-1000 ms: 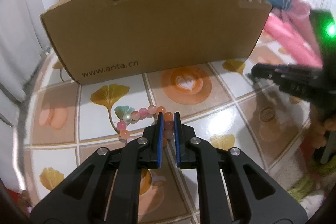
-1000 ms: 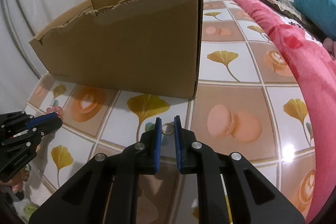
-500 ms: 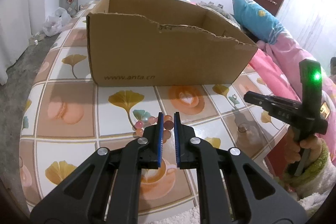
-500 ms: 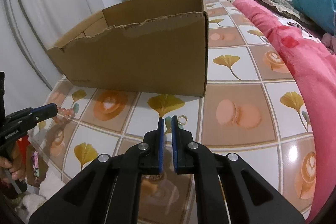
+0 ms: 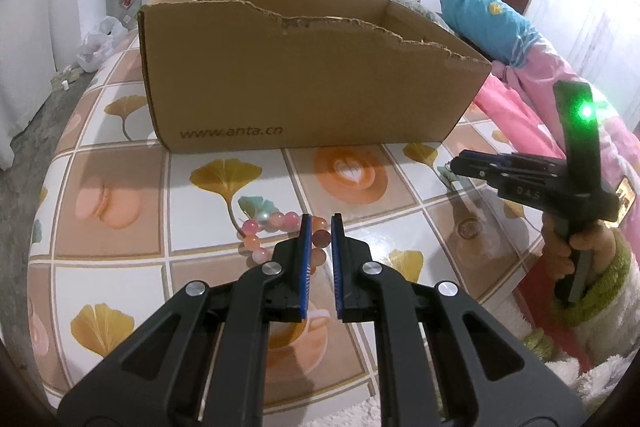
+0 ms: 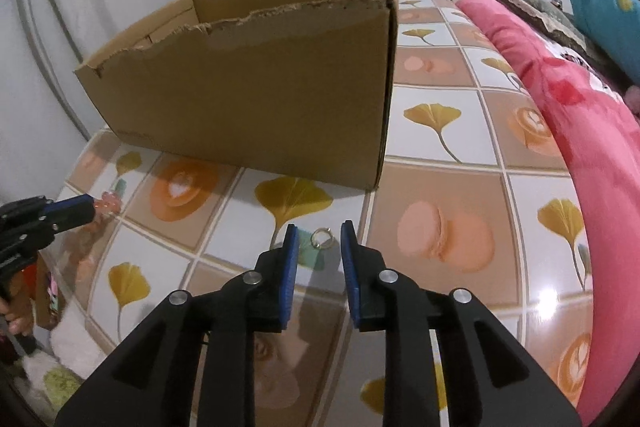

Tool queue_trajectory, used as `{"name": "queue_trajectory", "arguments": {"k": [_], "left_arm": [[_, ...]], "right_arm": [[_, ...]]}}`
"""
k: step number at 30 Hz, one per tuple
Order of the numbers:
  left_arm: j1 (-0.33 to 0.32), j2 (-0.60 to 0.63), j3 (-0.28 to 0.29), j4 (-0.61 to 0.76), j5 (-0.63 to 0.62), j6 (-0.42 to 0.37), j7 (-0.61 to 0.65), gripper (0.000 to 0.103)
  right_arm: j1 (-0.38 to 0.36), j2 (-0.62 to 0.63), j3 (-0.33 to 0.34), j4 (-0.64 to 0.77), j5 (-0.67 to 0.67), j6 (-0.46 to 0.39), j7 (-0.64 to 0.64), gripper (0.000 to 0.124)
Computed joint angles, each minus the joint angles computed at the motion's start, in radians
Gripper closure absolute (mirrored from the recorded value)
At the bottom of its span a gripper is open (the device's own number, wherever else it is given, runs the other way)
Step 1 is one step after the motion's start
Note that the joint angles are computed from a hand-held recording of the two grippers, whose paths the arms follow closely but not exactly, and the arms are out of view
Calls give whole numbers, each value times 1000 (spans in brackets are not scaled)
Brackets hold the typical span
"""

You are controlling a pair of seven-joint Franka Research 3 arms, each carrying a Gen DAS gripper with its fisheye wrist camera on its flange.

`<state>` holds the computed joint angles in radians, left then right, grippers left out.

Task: Organize jewelry
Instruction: 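Close the right tool on the gold ring and lift it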

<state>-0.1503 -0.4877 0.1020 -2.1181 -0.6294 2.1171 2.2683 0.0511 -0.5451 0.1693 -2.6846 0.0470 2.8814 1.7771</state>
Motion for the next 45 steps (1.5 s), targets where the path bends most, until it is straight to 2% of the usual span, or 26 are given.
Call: {"name": "queue_trajectory", "arguments": {"k": [5,7,13,14,15,23,28,30,34,38,41,43,45], "left_arm": [[-1,5,-3,0,-1,2,-1,94],[-2,5,-4,-2,-5,4,1,94],[-2,2,-4,-4,-8,8,4,94],[-3,-1,-2,-4,-9,8,7,94],[-3,-5,-1,-3,-10,9,9,94],[-9,-37,28,15,-37,-6,28,94],[-13,-55,32,15,-38,-6,38,94],[-16,-55,32,14,-36,-6,37,94],[-16,-60,27,-3,-26,0,26,94],[-18,-61,26,-17,-22,6,15,94],[-18,-58,25,-22,-17,8,10,94],[-19,-56,27,-22,-16,8,12,94],[-20,-55,28,-21,-18,11,17,94]], "right_arm": [[-37,14,47,10,-72,-10,1,106],[-19,17,33,13,-70,-17,-8,112],[18,6,-9,-1,-26,-1,-15,113],[23,2,-13,-4,-18,4,-19,121],[35,-3,-23,-5,-3,-1,-25,122],[42,-97,-13,-62,49,16,-5,122],[89,-138,-52,-90,105,22,-55,122],[28,-135,1,-82,63,3,-30,122],[-32,-94,29,-52,17,1,-17,122],[-43,-45,33,-23,-9,4,-16,122],[-55,-24,57,-6,-47,-35,2,122],[-45,-32,61,-15,-60,-35,19,122],[-1,-41,29,-25,-34,-40,15,122]]}}
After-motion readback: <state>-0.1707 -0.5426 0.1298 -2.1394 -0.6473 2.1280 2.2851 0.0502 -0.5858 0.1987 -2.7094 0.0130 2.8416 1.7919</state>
